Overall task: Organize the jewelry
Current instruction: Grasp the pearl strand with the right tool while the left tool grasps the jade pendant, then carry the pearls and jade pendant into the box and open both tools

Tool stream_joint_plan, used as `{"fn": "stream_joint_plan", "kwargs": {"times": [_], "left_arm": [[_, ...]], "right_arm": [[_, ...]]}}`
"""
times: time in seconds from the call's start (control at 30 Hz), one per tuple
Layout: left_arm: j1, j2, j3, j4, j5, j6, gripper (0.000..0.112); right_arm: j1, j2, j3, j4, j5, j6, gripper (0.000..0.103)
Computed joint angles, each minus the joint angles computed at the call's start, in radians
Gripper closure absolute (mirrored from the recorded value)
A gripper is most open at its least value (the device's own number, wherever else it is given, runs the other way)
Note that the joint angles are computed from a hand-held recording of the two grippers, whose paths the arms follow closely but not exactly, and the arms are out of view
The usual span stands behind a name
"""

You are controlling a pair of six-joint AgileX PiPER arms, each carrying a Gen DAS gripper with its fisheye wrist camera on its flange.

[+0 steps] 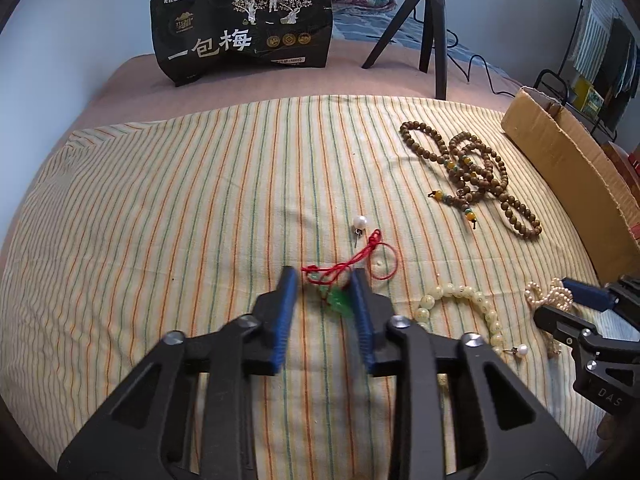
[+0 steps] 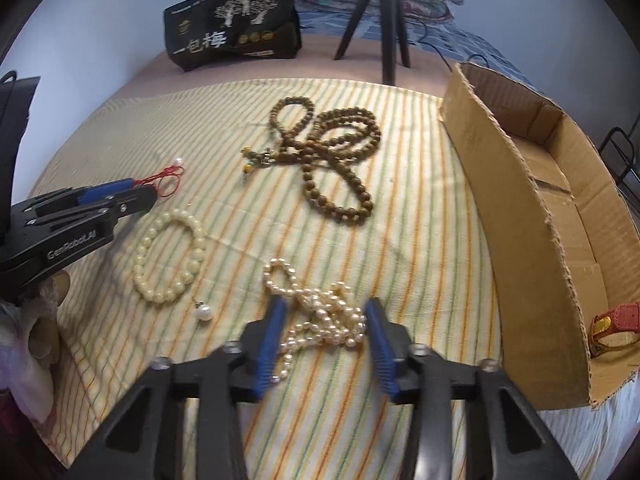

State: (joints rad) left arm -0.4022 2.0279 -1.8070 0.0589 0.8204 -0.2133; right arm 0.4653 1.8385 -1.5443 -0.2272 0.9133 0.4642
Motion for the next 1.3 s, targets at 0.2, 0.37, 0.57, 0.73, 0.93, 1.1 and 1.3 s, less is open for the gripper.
{"fn": "stream_joint_plan", "kwargs": {"times": [0.2,0.37,0.57,0.73,0.93,1.1,1.3], "left_arm": [[0.000,-0.020,0.019,-0.022,-0.003,0.002,0.101],[0.007,-0.056,0.055,-0.047,-0.015,0.010,0.108],[0.021,-0.102,0.085,-0.067,-0.032,0.017,0.108],[0.026,-0.155,0.111,-0.081,-0.045,0.027,0.108],[0.027,-0.216,0.143,-0.099,-0.062,0.041,0.108],[0.013,-0.260,0.157,-0.122,-0.069,0.051,0.108],[-0.024,-0.284,0.134,-0.139,-0.062,0.051,0.108]], "right_arm": [[0.003,0.002,-0.009,0.027,-0.006,-0.044,0.090],[-0.008,-0.017,0.002,0.060,-0.029,-0.062,0.097],[-0.010,-0.069,0.021,0.070,-0.055,-0.050,0.097],[0.002,-0.121,0.019,0.052,-0.055,-0.040,0.097],[0.007,-0.190,0.031,0.027,-0.057,-0.018,0.097],[0.002,-0.243,0.051,-0.003,-0.053,-0.001,0.097],[-0.029,-0.317,0.083,-0.015,-0.042,-0.007,0.097]]}}
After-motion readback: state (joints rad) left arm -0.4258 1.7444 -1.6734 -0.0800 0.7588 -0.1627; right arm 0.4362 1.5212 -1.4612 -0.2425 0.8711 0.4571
